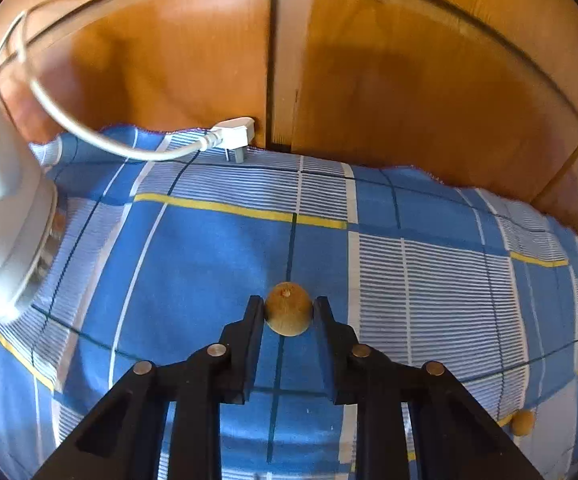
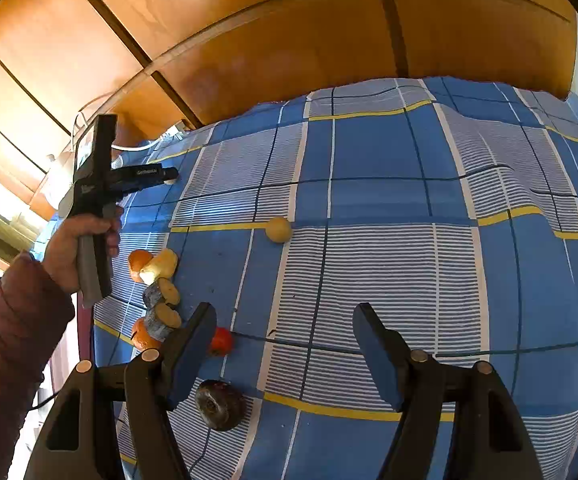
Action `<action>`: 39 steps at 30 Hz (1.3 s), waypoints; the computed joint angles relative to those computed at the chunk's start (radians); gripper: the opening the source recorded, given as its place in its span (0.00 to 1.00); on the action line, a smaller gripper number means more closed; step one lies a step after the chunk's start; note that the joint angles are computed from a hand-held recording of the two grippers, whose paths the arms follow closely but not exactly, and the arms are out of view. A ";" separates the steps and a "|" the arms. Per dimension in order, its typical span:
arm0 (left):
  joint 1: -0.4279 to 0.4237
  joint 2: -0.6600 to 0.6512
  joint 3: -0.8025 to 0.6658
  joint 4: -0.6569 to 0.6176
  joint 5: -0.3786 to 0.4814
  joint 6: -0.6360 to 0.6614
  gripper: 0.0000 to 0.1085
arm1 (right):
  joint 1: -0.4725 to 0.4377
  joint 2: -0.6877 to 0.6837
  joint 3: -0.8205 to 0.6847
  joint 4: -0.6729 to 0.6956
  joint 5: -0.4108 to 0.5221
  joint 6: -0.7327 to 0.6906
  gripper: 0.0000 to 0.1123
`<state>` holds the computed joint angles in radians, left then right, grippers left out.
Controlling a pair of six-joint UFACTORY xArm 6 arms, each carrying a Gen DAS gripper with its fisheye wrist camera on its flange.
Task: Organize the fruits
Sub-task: 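Grasp the dark round fruit with the right tool while the left tool lifts the tan fruit, then lower the tan fruit into the pink-rimmed tray and open the left tool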
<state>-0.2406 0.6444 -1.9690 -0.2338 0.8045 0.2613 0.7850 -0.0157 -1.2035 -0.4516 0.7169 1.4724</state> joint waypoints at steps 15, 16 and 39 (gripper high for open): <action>0.055 -0.471 0.572 -0.285 -0.114 0.297 0.23 | 0.014 0.117 -0.082 0.355 -0.078 -0.451 0.53; 0.064 -0.508 0.610 -0.311 -0.109 0.319 0.23 | 0.024 0.145 -0.116 0.382 -0.059 -0.512 0.53; 0.450 -0.826 0.990 -0.318 -0.149 0.329 0.23 | 0.150 0.402 -0.426 0.178 0.259 -0.603 0.40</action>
<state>0.2094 -0.1817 -0.9788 -0.5517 0.6559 0.5902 0.9353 0.3867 -1.6299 -0.2737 0.9763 0.8698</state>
